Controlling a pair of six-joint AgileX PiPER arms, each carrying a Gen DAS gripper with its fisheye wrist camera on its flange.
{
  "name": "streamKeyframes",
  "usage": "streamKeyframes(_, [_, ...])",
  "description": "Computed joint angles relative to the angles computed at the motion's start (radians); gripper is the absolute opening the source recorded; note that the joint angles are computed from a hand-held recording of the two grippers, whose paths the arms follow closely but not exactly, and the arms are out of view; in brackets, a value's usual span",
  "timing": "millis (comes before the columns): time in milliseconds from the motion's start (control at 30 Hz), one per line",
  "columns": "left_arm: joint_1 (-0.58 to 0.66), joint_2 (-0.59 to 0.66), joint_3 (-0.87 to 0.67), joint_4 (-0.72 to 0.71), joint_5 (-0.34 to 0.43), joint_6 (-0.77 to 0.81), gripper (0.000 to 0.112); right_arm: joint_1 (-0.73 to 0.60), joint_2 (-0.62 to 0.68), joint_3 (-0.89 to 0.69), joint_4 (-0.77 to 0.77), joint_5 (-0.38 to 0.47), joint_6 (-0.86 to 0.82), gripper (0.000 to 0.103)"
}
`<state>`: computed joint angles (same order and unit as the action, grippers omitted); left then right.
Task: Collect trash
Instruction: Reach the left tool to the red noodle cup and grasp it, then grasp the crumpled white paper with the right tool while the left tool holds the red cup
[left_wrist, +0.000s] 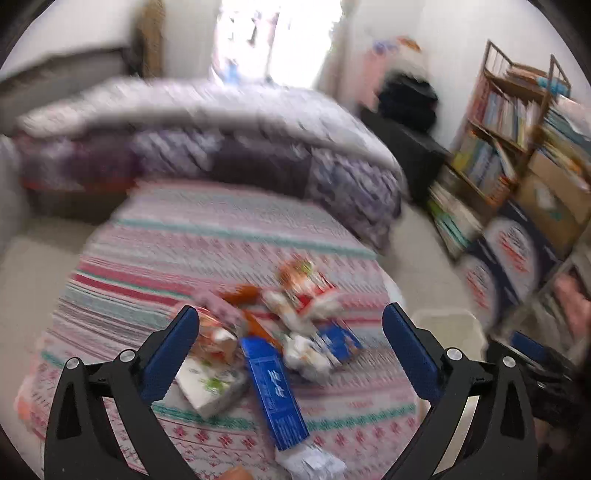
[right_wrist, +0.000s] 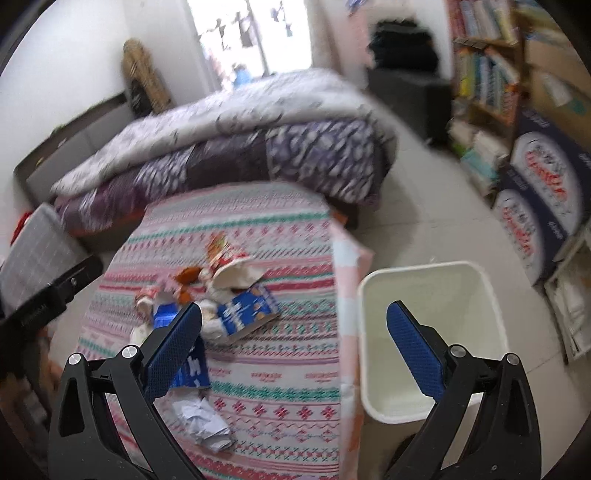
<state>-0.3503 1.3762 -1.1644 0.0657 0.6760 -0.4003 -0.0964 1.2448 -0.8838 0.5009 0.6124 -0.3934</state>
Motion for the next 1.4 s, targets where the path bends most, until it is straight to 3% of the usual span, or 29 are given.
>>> streamKeyframes(67, [0.056, 0.059, -0.054, -0.08, 0.064, 0.095, 0.097, -0.007, 0.06, -0.036, 0.052, 0.035, -0.033, 0.096])
streamKeyframes(200, [0.06, 0.153, -0.087, 0.079, 0.129, 0.004, 0.097, -0.016, 0.16, -0.059, 0.135, 0.05, -0.081, 0.096])
streamKeyframes(267, [0.128, 0.206, -0.118, 0.014, 0.166, 0.041, 0.097, -0.024, 0.21, -0.069, 0.149, 0.057, -0.066, 0.096])
streamKeyframes(367, [0.236, 0.27, -0.163, -0.129, 0.179, 0.125, 0.096, -0.05, 0.305, -0.134, 0.229, 0.158, -0.06, 0.096])
streamKeyframes(533, [0.342, 0.393, -0.228, -0.299, 0.249, 0.153, 0.096, 0.019, 0.366, -0.174, 0.184, 0.122, 0.009, 0.096])
streamKeyframes(767, [0.411, 0.478, -0.229, -0.413, 0.224, 0.089, 0.095, 0.085, 0.458, -0.226, 0.197, 0.109, 0.081, 0.096])
streamKeyframes(933, [0.434, 0.545, -0.261, -0.52, 0.276, 0.158, 0.056, 0.148, 0.521, -0.254, 0.166, 0.112, 0.139, 0.096])
streamKeyframes(1067, [0.451, 0.513, -0.219, -0.572, 0.257, 0.213, 0.043, 0.165, 0.574, -0.263, 0.224, 0.141, 0.132, 0.096])
streamKeyframes(1400, [0.466, 0.319, -0.173, -0.587, 0.187, 0.299, 0.042, 0.256, 0.589, -0.289, 0.182, 0.086, 0.149, 0.089])
